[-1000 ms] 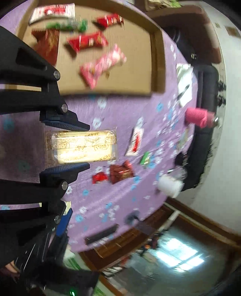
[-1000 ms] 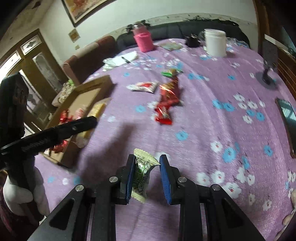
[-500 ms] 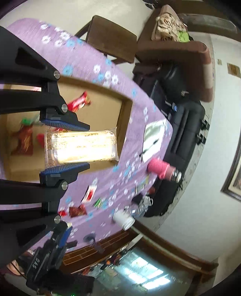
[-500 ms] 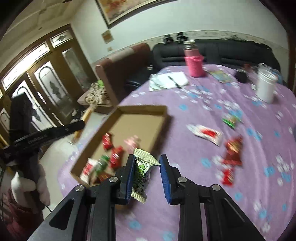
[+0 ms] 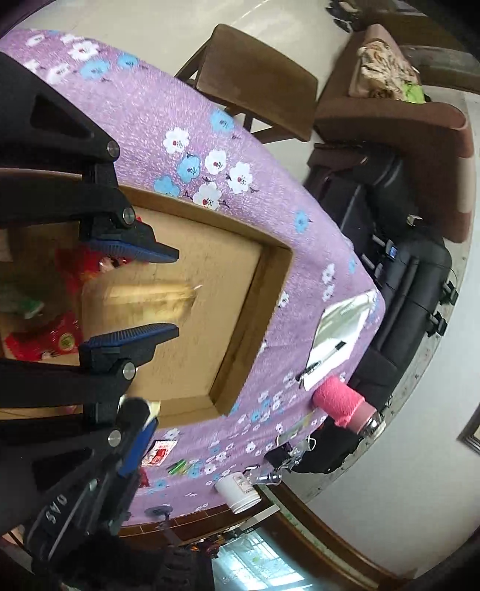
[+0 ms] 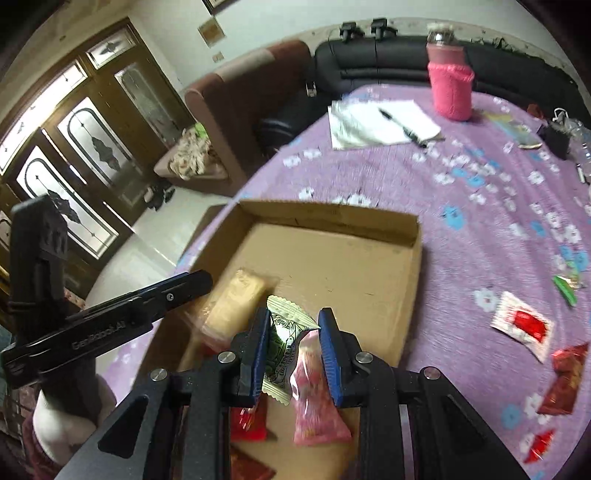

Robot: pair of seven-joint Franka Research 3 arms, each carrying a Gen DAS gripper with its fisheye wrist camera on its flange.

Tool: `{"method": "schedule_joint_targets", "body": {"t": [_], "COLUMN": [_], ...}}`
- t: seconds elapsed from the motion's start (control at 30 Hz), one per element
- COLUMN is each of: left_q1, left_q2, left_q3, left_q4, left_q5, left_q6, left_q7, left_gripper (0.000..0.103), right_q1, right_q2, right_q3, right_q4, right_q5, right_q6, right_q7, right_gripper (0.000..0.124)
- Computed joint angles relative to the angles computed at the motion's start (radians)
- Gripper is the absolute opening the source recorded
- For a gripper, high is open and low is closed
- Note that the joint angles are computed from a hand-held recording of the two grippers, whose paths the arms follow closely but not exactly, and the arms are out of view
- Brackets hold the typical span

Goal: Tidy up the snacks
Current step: 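Drop the gold packet and green candy into the tray with both tools, then grasp the red foil snack with the right tool while the left tool grasps the white-red packet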

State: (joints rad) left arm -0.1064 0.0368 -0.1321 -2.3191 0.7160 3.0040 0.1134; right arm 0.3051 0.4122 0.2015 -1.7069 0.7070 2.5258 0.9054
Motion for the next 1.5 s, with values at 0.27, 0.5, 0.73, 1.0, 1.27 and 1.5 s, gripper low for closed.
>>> {"method": "schedule_joint_targets", "body": {"t": [0.27,0.5,0.73,1.0,1.27,1.5], "left_q1": [-0.001,0.028,0.041,-0.040,-0.153,-0.203], "left_q2": [-0.004,-0.075,-0.121,-0.034,0.037,0.070], "left_q3": [0.019,-0.017,-0.101,-0.115,-0.099,-0.080], "left_q4": [-0.023,-0.037,-0.011,0.110,0.149,0.189], "left_q5": [0.039,0.274,0.458,0.695,0.303,0.186], "left_q6": [0.054,0.070,0.075,0.116,0.049,0.000], "left_q7": [-0.077,-0.331,-0.522,-0.775,-0.367,-0.251], "left_gripper": [0.043,0.062,0.072,0.078,0.078,0.078], "right_q1": [0.020,-0.036,-0.130,-0.186,-0.210,-0.188], "right_q2": [0.075,-0.003,-0.164,-0.191,-0.103,-0.023], "right_q3": [0.004,0.021,-0.038,-0.141,-0.105,-0.082], "right_q4": [0.065,-0.002,-0.149,-0.249,-0.227,-0.170], "right_q5": [-0.042,0.048,0.229,0.198,0.222,0.131], "right_q6": [0.009,0.000,0.015,0.066,0.165,0.252], "right_q7": [0.043,-0.024,-0.173,-0.146,-0.171,-0.127], "right_gripper": [0.032,0.035,0.048,0.053,0.052,0.050]}}
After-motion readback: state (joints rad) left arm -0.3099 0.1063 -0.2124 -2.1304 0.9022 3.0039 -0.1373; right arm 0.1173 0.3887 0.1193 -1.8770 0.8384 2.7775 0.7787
